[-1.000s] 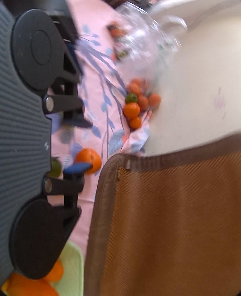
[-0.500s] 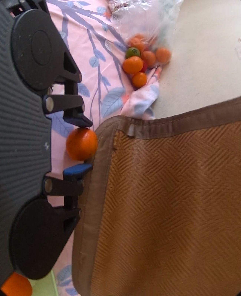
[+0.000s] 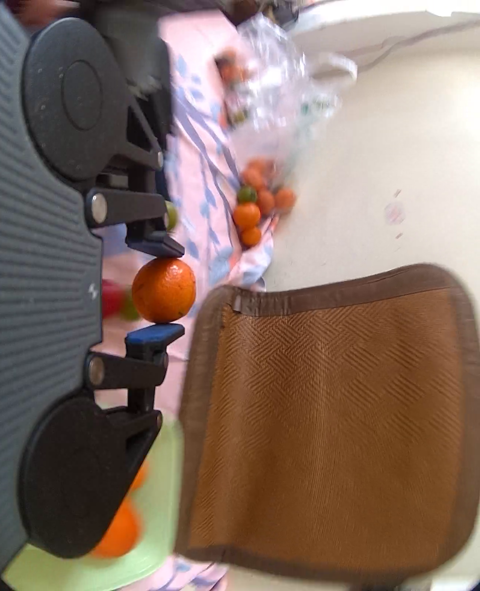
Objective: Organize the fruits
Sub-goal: 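Carry mandarin and lime over the basket and open both grippers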
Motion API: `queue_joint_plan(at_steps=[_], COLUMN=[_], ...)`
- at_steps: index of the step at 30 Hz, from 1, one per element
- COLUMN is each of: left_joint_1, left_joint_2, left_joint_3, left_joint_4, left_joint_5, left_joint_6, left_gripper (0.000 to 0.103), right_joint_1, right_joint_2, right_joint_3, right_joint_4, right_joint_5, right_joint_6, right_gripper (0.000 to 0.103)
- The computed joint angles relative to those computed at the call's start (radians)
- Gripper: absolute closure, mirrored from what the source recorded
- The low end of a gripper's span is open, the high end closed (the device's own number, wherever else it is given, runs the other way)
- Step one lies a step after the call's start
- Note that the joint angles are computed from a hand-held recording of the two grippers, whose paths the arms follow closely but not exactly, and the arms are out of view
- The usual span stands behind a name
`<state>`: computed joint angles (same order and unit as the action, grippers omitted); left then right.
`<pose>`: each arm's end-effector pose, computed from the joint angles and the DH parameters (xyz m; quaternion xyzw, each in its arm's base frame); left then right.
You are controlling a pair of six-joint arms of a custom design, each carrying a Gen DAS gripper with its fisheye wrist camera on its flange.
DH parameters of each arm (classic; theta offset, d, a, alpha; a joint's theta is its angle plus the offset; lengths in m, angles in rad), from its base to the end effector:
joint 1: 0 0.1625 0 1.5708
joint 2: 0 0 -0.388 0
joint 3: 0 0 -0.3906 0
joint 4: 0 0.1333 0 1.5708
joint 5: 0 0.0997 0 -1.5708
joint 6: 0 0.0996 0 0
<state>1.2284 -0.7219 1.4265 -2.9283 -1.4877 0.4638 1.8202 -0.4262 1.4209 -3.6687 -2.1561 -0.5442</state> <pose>-0.1112 -0.7335 0.1476 0.3590 0.8757 -0.3174 0.0587 0.2450 -0.6446 0.0469 0.1757 -0.8105 0.4602 0.3167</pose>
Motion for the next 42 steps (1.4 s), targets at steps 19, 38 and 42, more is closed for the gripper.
queue_joint_plan(at_steps=[19,38,42], left_joint_1=[-0.125,-0.175,-0.192], left_joint_2=[-0.172,0.122,0.112], left_joint_3=[0.340,-0.057,-0.019], left_joint_4=[0.012,0.151,0.088], left_joint_5=[-0.049,0.029,0.069], left_joint_6=[0.053,-0.036,-0.014], left_gripper=[0.076,0.071,0.066], right_joint_1=[-0.040,-0.180,-0.179], right_joint_2=[-0.039,-0.089,-0.087], right_joint_3=[0.447,0.380,0.377], right_joint_4=[-0.661,-0.728,-0.738], right_joint_5=[0.004,0.101,0.105], right_joint_6=[-0.105,-0.088,-0.088], right_gripper=[0.062,0.049,0.049])
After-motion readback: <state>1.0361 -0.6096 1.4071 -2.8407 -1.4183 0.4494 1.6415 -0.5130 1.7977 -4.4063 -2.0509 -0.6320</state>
